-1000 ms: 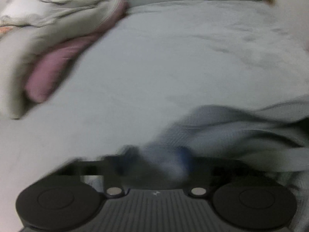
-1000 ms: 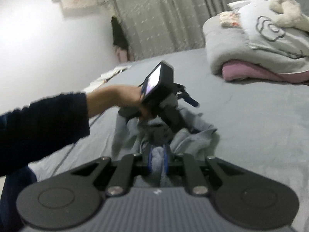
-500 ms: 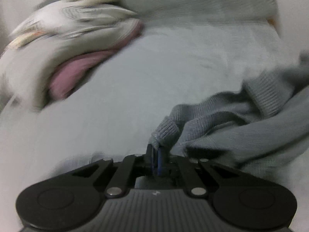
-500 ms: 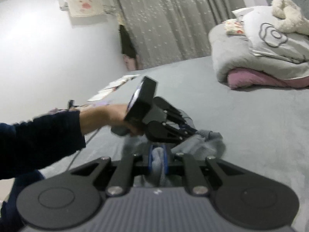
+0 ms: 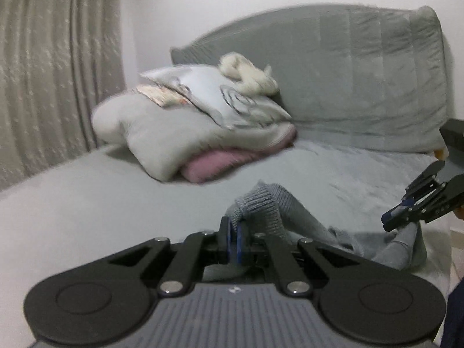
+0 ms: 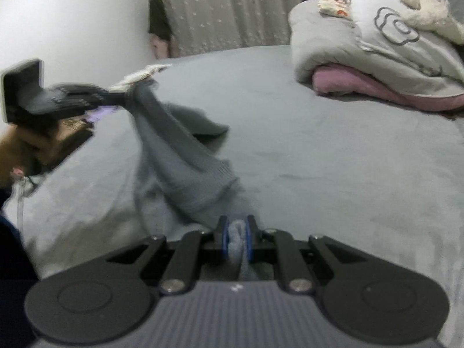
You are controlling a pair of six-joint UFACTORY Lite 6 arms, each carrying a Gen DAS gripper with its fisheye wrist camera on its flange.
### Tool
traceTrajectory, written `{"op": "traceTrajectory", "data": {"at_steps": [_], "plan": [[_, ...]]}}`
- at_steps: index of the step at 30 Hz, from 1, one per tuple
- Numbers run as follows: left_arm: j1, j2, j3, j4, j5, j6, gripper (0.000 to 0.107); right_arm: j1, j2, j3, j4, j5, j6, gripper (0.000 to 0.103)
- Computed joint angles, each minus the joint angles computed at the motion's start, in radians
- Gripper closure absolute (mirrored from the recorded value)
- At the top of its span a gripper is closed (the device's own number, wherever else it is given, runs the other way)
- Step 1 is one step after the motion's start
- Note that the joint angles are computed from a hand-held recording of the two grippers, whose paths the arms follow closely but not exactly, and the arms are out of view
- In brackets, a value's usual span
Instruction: Fold clothes
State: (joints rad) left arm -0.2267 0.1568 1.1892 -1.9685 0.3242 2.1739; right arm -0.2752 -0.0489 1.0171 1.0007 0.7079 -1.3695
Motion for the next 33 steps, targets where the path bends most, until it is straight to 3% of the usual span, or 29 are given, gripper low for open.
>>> {"op": "traceTrajectory", "data": {"at_steps": [4,6,8,9,10,13,16,19,21,23,24,25,27,29,31,33], "plan": [[0.082,-0.166,-0.131,-0.103,0.067,0.052,0.105,0.046,-0.07,-0.04,0.091,-0.12,-0.059,0.092],[0.126,-0.214,-0.17,-0.042,0.118,0.012,0.105,0.048,-0.087,-0.055,0.224,-0.104,-0.162,0.089],[0.152,-0.24,-0.192,0.096,0.125,-0.078,0.105,0.058,-0.072,-0.051,0.308,-0.076,-0.218,0.056],[0.157,-0.249,-0.207,0.148,0.119,-0.108,0.105,0.07,-0.036,-0.029,0.287,-0.052,-0.219,0.015],[0.163,-0.262,-0.238,0.197,0.119,-0.133,0.105,0.08,-0.021,-0.018,0.269,-0.047,-0.215,0.003],[0.223,-0.322,-0.356,0.202,0.215,-0.083,0.105,0.15,0.017,-0.001,0.189,-0.129,-0.168,0.003],[0.263,-0.321,-0.399,0.217,0.284,-0.062,0.105,0.152,0.054,0.022,0.257,-0.067,-0.227,0.003],[0.28,-0.299,-0.421,0.183,0.277,-0.019,0.105,0.248,0.147,0.101,0.189,-0.113,-0.225,0.003],[0.295,-0.282,-0.425,0.167,0.279,-0.001,0.105,0.342,0.25,0.182,0.085,-0.19,-0.153,0.004],[0.327,-0.284,-0.451,0.157,0.291,0.022,0.105,0.392,0.332,0.246,0.003,-0.213,-0.056,0.012],[0.338,-0.296,-0.468,0.156,0.295,0.029,0.105,0.417,0.364,0.277,-0.054,-0.214,0.019,0.025],[0.348,-0.301,-0.484,0.14,0.289,0.05,0.105,0.438,0.41,0.319,-0.154,-0.183,0.12,0.052],[0.361,-0.31,-0.507,0.107,0.266,0.085,0.105,0.478,0.453,0.361,-0.289,-0.152,0.241,0.086],[0.38,-0.321,-0.523,0.074,0.261,0.107,0.105,0.516,0.378,0.293,-0.304,-0.193,0.221,0.09],[0.401,-0.345,-0.542,0.025,0.269,0.133,0.105,0.522,0.291,0.218,-0.205,-0.21,0.123,0.093],[0.401,-0.387,-0.571,-0.074,0.246,0.191,0.105,0.575,0.153,0.1,-0.214,-0.333,0.103,0.095]]}}
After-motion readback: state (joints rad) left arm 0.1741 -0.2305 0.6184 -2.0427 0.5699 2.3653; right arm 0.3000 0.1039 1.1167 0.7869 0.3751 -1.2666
